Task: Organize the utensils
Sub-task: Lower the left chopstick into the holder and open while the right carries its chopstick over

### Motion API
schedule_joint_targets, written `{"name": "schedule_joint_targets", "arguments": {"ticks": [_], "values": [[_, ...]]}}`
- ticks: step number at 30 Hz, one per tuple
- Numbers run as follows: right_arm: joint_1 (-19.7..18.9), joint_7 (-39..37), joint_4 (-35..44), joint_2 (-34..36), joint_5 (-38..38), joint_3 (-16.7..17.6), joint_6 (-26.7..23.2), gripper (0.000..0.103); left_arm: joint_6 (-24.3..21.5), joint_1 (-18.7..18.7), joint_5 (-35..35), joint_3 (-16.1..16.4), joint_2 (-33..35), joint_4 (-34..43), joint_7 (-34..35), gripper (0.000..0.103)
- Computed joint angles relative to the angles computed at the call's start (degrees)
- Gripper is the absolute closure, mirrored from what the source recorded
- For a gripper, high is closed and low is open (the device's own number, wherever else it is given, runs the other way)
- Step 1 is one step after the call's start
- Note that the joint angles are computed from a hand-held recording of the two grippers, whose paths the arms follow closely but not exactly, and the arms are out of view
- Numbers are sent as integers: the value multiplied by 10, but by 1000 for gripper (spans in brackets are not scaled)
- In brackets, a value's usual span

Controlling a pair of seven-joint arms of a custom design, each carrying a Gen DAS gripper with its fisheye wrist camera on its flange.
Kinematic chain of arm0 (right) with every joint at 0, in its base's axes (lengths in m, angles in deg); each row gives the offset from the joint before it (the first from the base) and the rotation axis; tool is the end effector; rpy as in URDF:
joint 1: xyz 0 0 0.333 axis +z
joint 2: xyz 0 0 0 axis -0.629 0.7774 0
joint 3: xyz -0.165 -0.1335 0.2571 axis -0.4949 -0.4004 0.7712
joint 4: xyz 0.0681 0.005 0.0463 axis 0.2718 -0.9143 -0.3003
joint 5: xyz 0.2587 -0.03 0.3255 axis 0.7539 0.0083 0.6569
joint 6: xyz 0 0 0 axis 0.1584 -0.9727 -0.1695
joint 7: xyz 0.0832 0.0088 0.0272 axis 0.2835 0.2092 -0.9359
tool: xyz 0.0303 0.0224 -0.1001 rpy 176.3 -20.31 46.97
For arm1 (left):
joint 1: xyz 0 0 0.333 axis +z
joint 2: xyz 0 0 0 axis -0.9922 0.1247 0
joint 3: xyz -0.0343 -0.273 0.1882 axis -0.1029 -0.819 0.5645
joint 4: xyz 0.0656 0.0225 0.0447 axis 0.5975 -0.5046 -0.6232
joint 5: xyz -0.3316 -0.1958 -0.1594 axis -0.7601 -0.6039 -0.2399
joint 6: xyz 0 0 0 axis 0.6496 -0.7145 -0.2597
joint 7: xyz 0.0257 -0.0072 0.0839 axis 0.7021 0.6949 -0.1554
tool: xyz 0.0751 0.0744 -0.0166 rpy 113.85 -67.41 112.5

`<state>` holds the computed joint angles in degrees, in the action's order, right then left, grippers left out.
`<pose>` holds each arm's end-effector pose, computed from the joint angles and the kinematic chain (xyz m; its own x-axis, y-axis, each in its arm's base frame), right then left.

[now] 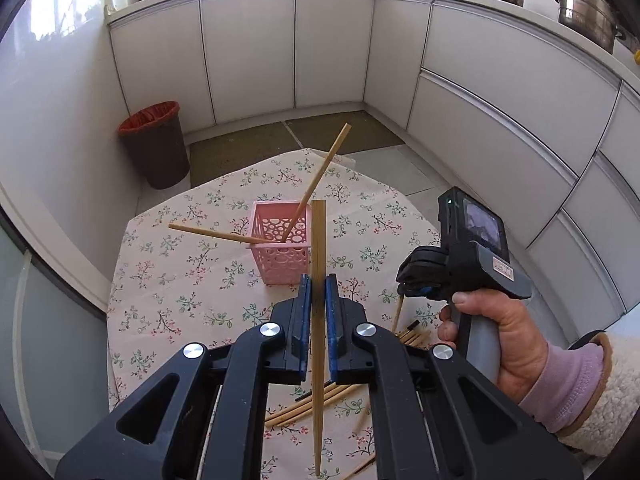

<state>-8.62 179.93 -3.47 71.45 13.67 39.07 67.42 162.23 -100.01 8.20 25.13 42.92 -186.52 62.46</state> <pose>0.5874 0.4817 0.3816 -0.2270 -0.9235 -0.3093 -0.9649 0.2562 -0.0568 0.4088 -0.3725 0.5546 0.0267 -0.9992 0.0286 -0.7518 -0.0389 -0.6583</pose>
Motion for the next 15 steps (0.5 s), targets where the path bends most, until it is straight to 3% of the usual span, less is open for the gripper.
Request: {"name": "schedule_joint_targets", "arguments": {"ticks": [8, 15], "values": [[-2, -95, -109, -129, -37, 10, 114, 96, -25, -1, 32, -17, -11, 19, -41, 97], [-17, -181, -160, -217, -16, 15, 161, 96, -28, 5, 45, -25, -29, 26, -100, 97]]}}
